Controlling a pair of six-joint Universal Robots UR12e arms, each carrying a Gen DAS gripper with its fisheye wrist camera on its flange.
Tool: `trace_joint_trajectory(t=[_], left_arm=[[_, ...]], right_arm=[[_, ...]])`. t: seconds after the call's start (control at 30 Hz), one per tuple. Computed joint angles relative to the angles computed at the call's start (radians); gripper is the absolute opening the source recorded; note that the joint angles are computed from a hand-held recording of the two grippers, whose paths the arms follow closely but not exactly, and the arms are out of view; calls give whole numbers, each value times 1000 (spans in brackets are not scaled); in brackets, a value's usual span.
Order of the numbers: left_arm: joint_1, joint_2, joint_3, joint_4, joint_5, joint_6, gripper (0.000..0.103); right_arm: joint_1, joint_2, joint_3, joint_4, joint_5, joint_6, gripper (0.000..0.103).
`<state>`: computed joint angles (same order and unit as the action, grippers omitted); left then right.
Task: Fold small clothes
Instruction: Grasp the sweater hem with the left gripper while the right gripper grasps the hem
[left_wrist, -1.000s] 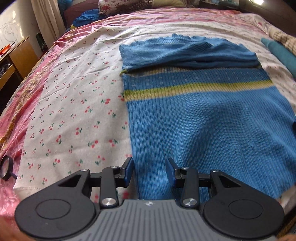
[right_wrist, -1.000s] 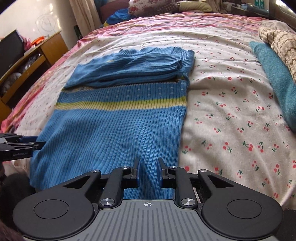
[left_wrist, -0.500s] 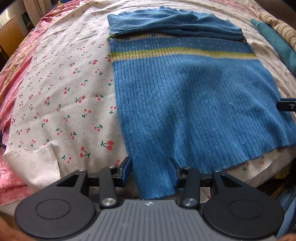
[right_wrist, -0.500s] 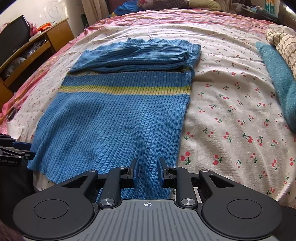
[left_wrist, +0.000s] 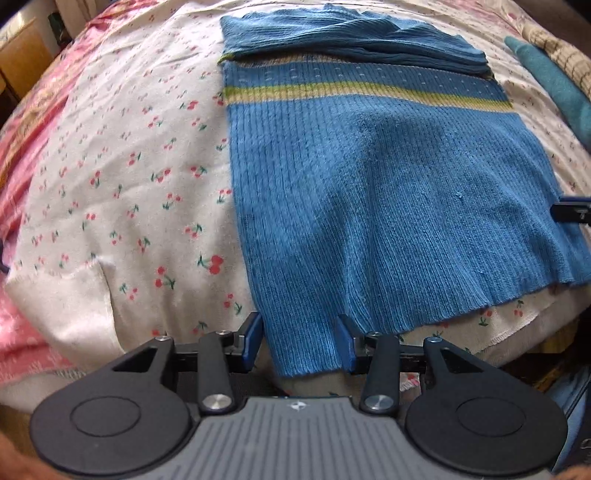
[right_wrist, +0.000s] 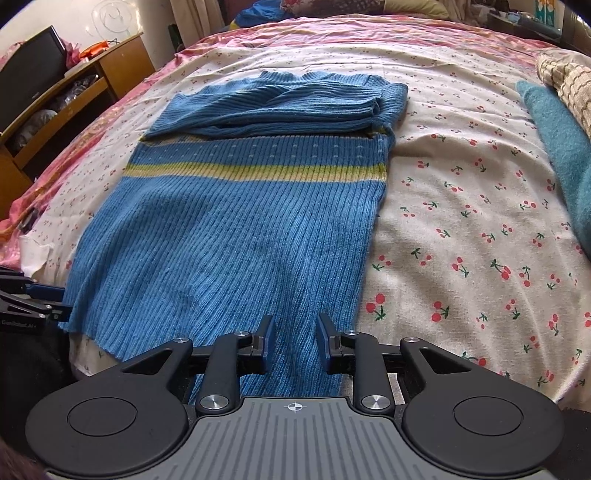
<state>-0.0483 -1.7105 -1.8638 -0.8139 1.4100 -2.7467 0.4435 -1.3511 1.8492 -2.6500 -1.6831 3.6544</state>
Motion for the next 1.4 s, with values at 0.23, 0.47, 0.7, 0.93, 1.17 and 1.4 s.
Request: trace_joint_trajectory(t=[0.23, 0.47, 0.7, 0.93, 1.17, 1.4], left_arm=[[26, 13, -15, -11, -52, -54, 37], [53, 16, -23, 2, -143, -101, 37], [61, 8, -29, 47, -154, -142, 38], [46, -6, -25, 42, -125, -140, 39], [80, 5, -43, 59, -221, -178, 15], [126, 7, -50, 92, -385, -275, 14]], right_arm=[[-2, -15, 17, -9, 9, 7, 28], [-11, -39, 40, -8, 30, 33, 31], [-27, -44, 58, -1, 74, 77, 35], [-33, -53, 65, 0, 131, 49, 37], [-57, -51, 86, -72, 212, 108, 12], [-88, -62, 146, -302, 288, 246, 9]])
